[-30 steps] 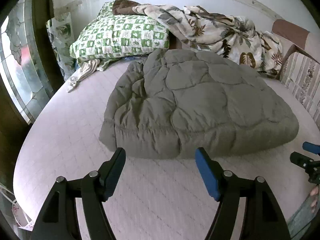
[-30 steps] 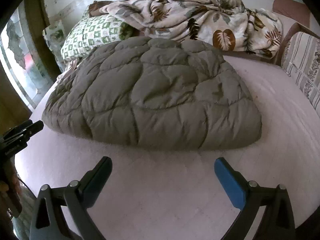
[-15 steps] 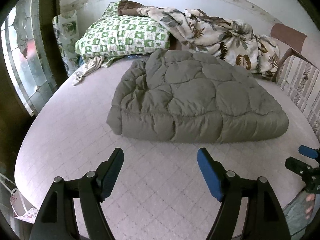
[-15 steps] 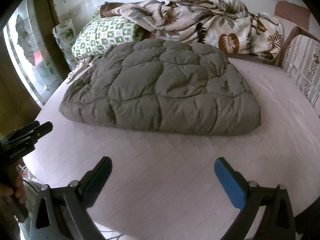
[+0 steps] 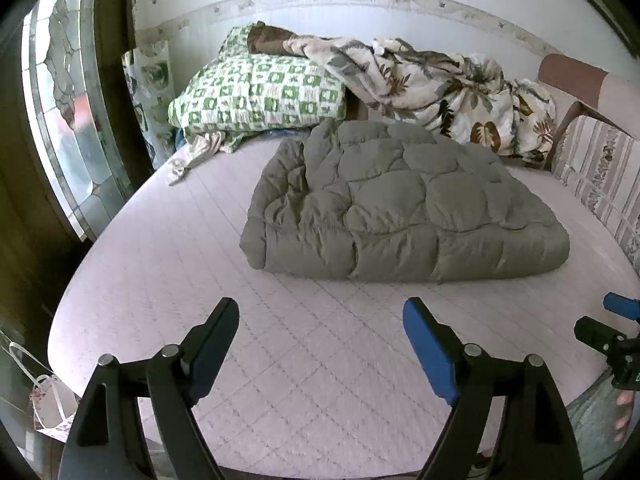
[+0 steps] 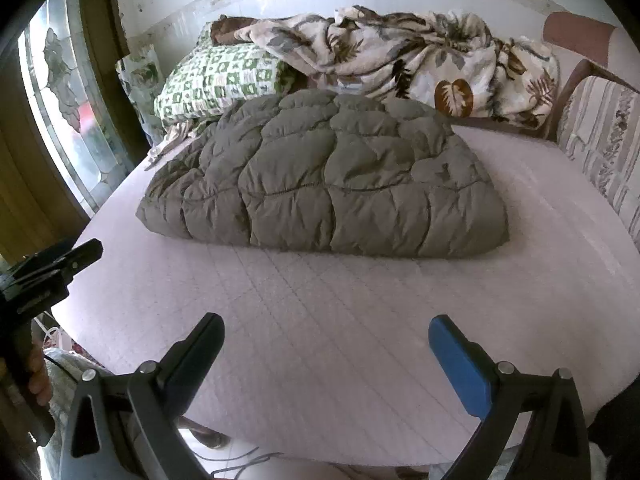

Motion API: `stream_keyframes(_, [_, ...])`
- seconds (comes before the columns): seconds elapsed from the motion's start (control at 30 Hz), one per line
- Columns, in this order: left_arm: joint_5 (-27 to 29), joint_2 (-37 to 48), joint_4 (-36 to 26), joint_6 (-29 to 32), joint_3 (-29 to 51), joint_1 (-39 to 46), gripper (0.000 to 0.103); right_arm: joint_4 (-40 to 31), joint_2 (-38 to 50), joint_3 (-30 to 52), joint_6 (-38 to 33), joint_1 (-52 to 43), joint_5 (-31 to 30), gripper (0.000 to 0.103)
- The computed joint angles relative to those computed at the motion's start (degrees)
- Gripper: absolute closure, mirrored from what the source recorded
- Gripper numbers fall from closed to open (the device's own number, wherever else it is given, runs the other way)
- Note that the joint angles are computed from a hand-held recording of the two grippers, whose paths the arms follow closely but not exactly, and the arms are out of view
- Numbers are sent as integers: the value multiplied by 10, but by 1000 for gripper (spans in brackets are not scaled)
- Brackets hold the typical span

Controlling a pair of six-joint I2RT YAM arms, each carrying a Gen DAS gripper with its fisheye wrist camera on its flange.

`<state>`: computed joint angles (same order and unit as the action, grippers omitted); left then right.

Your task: Fold large clothes

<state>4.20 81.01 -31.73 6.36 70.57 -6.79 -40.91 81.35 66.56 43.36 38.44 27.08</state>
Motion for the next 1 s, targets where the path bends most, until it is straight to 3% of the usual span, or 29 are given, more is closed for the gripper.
stream_keyframes(0.17, [-35, -41, 2, 5, -26, -14, 17, -12, -12, -2, 11, 22, 18, 0])
stream_keyframes(0.67, [-28, -103, -14, 5, -42, -26, 17, -46, -37, 13, 31, 61, 68, 0])
stream_keyframes(1.0, [-34, -149, -27, -4, -73, -43, 17, -116, -31, 36, 83, 119, 131, 0])
